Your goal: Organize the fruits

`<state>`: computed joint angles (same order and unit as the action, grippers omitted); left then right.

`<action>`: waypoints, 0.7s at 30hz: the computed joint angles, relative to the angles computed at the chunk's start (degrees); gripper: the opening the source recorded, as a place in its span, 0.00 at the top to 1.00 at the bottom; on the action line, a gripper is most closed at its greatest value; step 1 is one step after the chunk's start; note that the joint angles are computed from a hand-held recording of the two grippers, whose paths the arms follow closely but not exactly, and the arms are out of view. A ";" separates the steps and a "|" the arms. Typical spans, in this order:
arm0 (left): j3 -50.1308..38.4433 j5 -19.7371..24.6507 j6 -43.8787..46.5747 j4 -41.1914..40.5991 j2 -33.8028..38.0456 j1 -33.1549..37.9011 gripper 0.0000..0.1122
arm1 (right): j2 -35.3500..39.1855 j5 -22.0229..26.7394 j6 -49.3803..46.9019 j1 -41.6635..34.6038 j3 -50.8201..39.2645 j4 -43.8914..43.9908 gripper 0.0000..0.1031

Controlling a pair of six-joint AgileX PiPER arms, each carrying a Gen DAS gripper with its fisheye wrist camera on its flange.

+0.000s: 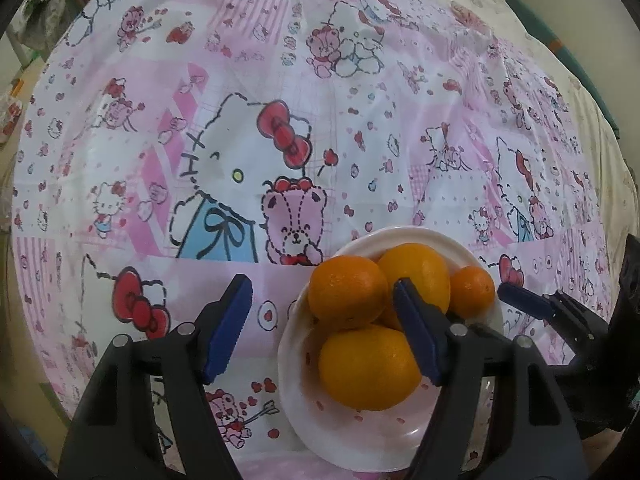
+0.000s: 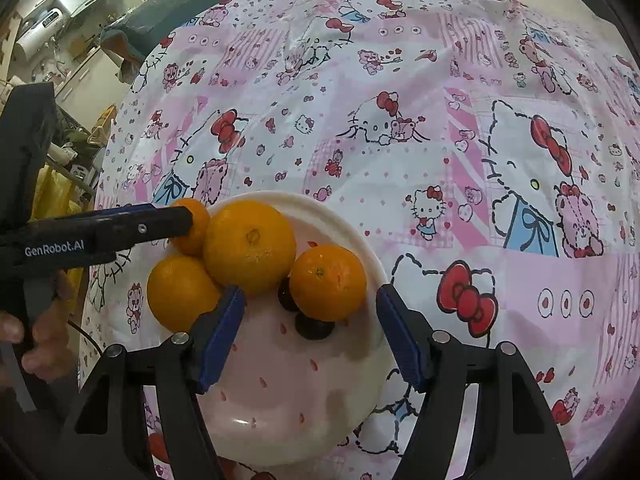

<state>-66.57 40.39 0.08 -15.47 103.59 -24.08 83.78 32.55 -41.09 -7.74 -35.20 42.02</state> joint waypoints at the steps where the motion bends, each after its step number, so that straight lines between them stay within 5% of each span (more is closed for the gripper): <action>1: -0.10 0.15 0.13 0.02 -0.16 0.10 0.38 | -0.25 0.04 0.27 -0.04 0.04 -0.16 0.31; 12: 4.38 -2.36 -2.06 3.08 -6.97 0.20 0.38 | -8.04 2.20 4.03 -3.31 2.05 -0.49 0.31; 17: 7.26 -2.39 -4.49 5.71 -11.76 -0.22 0.38 | -14.10 5.50 8.00 -4.56 2.67 -2.73 0.22; 21: 10.35 -2.88 -6.39 8.19 -16.64 -0.84 0.24 | -18.71 8.74 9.88 -6.24 3.19 -3.68 0.20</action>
<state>-56.22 37.51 -6.31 -7.28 86.95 -24.92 65.07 41.29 -31.20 -13.98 -32.01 38.34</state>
